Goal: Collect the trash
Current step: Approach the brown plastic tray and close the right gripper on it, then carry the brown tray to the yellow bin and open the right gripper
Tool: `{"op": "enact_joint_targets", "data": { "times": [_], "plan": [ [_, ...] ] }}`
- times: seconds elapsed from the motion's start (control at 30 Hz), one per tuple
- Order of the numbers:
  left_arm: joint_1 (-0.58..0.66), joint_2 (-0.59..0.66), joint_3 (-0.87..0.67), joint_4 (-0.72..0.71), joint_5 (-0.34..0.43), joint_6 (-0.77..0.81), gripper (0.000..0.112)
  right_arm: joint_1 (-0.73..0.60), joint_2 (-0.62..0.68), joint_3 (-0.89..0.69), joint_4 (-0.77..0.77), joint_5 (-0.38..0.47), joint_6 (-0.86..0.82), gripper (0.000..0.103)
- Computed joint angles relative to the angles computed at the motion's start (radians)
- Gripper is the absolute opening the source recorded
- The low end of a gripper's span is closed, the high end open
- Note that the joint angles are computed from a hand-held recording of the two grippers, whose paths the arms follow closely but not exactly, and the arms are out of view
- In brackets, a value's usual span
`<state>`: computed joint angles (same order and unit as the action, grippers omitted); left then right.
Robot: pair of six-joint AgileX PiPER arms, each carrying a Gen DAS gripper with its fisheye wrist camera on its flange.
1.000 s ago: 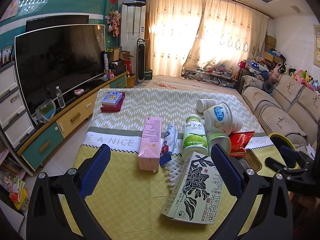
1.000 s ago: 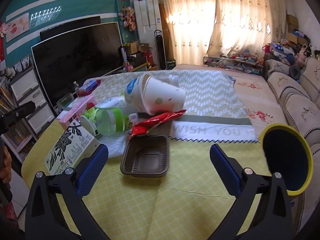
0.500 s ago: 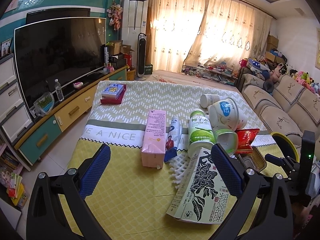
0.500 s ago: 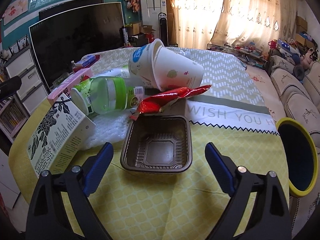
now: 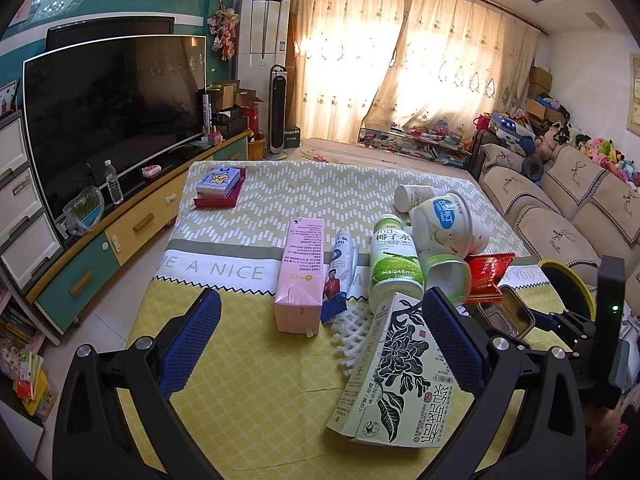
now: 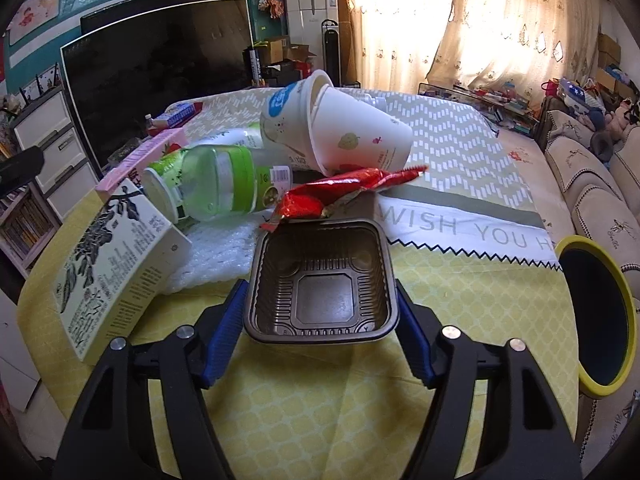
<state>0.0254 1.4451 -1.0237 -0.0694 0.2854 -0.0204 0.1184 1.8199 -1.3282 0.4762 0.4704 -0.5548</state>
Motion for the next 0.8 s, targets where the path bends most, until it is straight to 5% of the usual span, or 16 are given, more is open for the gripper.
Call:
{"op": "enact_joint_targets", "data": {
  "times": [0.27,0.53,0.8],
  "plan": [
    [-0.006,-0.009,0.008,-0.008,-0.002,0.017,0.099,-0.080,-0.077,0.049,0.186,0.123,-0.213,0.066],
    [-0.030,-0.013,0.012,-0.022,-0.009,0.051,0.099,-0.203,-0.120,0.068,0.260,0.094,-0.253,0.066],
    [-0.077,-0.011,0.014,-0.014,-0.009,0.057,0.099,-0.380,-0.062,-0.003,0.144,0.025,-0.079,0.066]
  ]
}}
